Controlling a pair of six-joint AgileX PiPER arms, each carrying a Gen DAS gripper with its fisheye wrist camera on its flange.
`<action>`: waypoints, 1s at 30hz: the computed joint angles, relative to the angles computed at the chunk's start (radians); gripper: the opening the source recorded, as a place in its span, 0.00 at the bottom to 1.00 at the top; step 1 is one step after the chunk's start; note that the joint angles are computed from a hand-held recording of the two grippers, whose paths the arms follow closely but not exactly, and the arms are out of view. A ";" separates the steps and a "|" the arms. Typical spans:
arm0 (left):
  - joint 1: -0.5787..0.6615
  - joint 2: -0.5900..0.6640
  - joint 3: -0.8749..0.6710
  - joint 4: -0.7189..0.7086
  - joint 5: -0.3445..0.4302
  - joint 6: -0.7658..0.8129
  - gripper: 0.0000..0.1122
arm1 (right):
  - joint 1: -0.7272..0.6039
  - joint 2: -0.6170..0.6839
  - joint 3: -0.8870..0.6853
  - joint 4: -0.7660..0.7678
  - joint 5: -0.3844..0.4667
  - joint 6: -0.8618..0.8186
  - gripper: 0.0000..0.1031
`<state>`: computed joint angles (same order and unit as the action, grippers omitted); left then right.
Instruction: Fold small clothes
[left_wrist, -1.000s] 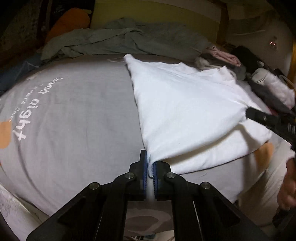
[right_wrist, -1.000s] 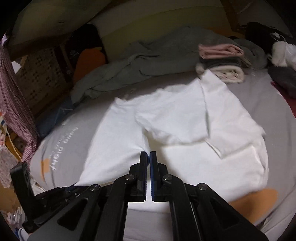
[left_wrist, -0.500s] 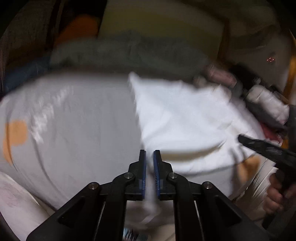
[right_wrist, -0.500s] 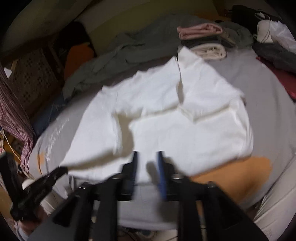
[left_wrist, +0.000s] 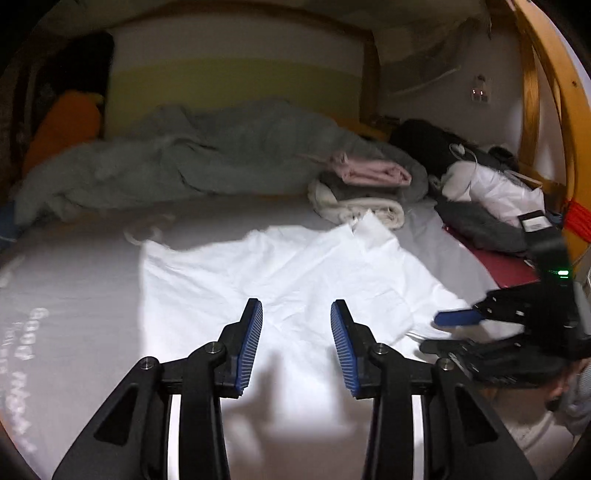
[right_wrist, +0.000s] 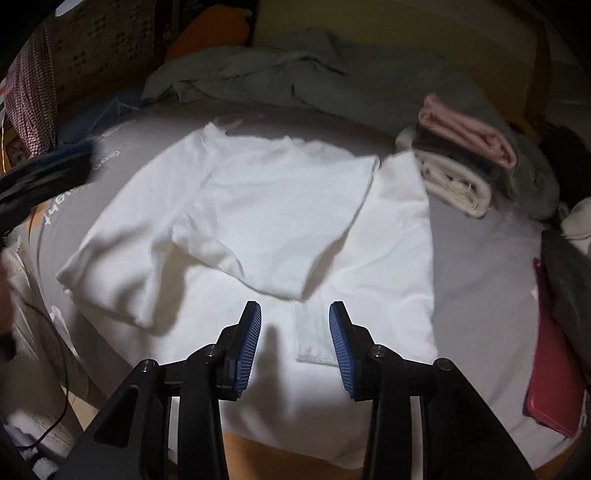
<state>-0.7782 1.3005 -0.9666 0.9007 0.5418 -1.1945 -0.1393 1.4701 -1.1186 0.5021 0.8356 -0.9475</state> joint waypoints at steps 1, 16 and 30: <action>0.024 0.040 -0.009 -0.009 -0.038 0.016 0.33 | -0.005 0.016 -0.005 0.002 0.017 -0.007 0.39; 0.170 0.252 -0.330 -0.731 -0.029 0.750 0.35 | 0.041 0.064 -0.041 -0.010 -0.336 0.044 0.05; 0.193 0.495 -0.520 -0.911 0.086 0.944 0.39 | -0.177 0.380 -0.651 -0.197 0.082 0.567 0.04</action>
